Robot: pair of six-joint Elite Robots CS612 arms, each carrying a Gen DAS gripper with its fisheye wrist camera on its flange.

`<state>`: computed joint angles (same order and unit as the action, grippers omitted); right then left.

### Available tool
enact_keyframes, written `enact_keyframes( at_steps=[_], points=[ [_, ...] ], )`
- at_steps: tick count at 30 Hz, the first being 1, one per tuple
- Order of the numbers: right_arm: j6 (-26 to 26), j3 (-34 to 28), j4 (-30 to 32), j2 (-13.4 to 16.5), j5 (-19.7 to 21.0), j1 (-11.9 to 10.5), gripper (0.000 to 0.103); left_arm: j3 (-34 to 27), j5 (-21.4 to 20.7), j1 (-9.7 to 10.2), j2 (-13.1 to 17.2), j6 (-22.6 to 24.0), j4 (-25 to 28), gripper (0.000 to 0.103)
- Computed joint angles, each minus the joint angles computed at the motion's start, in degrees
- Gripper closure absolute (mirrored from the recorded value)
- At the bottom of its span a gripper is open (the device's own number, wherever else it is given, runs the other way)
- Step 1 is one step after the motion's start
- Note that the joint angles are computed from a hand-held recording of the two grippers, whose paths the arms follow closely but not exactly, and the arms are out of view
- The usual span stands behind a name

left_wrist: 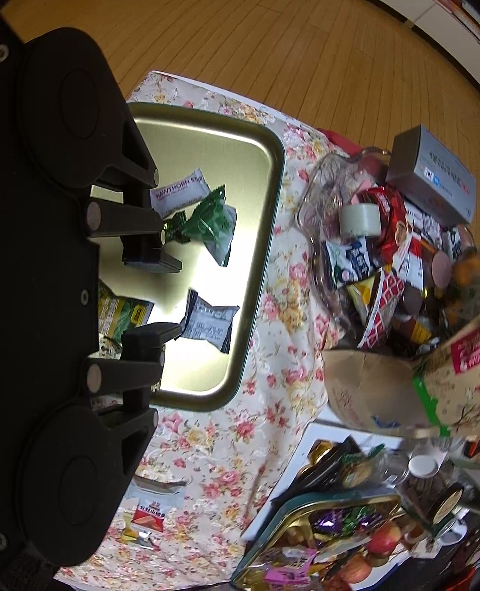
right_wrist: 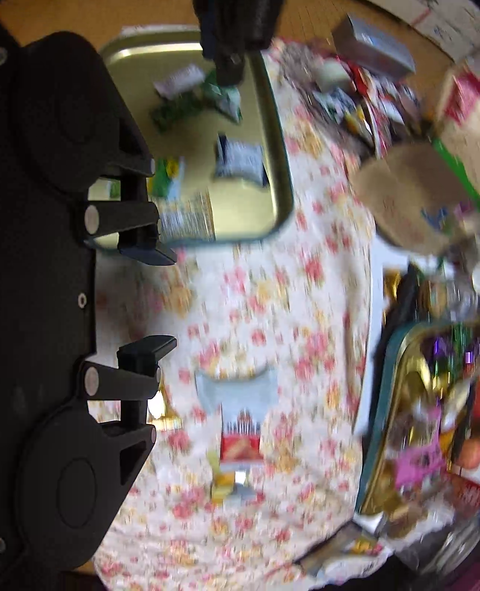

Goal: Organize snacks
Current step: 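Move both tools back over the remaining snacks on the tablecloth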

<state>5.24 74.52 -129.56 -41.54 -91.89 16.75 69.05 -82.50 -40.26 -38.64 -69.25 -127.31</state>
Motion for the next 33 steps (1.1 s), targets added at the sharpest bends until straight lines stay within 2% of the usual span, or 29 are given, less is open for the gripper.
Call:
enact_keyframes(
  at_steps=[3,8,12,16,19,23,26,28,30,33],
  points=[
    [1.5,0.5,-1.6,0.1,-4.8,-0.5,0.06,-1.3,0.2,-0.3,0.6,1.1,0.7,0.064],
    [-0.5,1.1,-3.4,0.8,-10.5,-1.5,0.061,-3.9,1.0,-0.9,1.8,2.8,1.9,0.064],
    [-0.5,0.6,-0.5,1.5,-12.5,-2.6,0.061,-6.9,0.9,-1.37,3.3,4.9,3.2,0.063],
    [-0.7,1.1,1.4,1.4,-11.5,-3.8,0.064,-10.2,0.7,-1.9,4.8,7.4,4.2,0.064],
    [-1.7,3.9,-5.1,0.4,-12.0,-4.3,0.065,-12.7,0.7,-2.26,6.1,8.7,5.4,0.063],
    [-0.6,9.4,-22.4,-0.9,-16.9,-4.4,0.064,-16.3,0.2,-2.6,7.8,10.2,7.1,0.064],
    [-3.5,11.3,-33.3,-0.5,-21.4,-4.2,0.064,-19.2,-0.1,-2.94,9.3,11.4,8.8,0.064],
    [-5.0,11.2,-33.6,-0.8,-19.9,-4.9,0.065,-21.3,0.0,-3.19,10.4,12.4,10.4,0.064],
    [-4.6,10.3,-30.5,-1.0,-18.2,-5.7,0.066,-23.4,-0.2,-3.4,11.5,13.3,11.8,0.064],
    [-3.2,8.9,-24.6,-1.3,-14.0,-7.1,0.075,-26.0,-1.0,-3.64,12.9,14.3,13.2,0.064]
  ],
)
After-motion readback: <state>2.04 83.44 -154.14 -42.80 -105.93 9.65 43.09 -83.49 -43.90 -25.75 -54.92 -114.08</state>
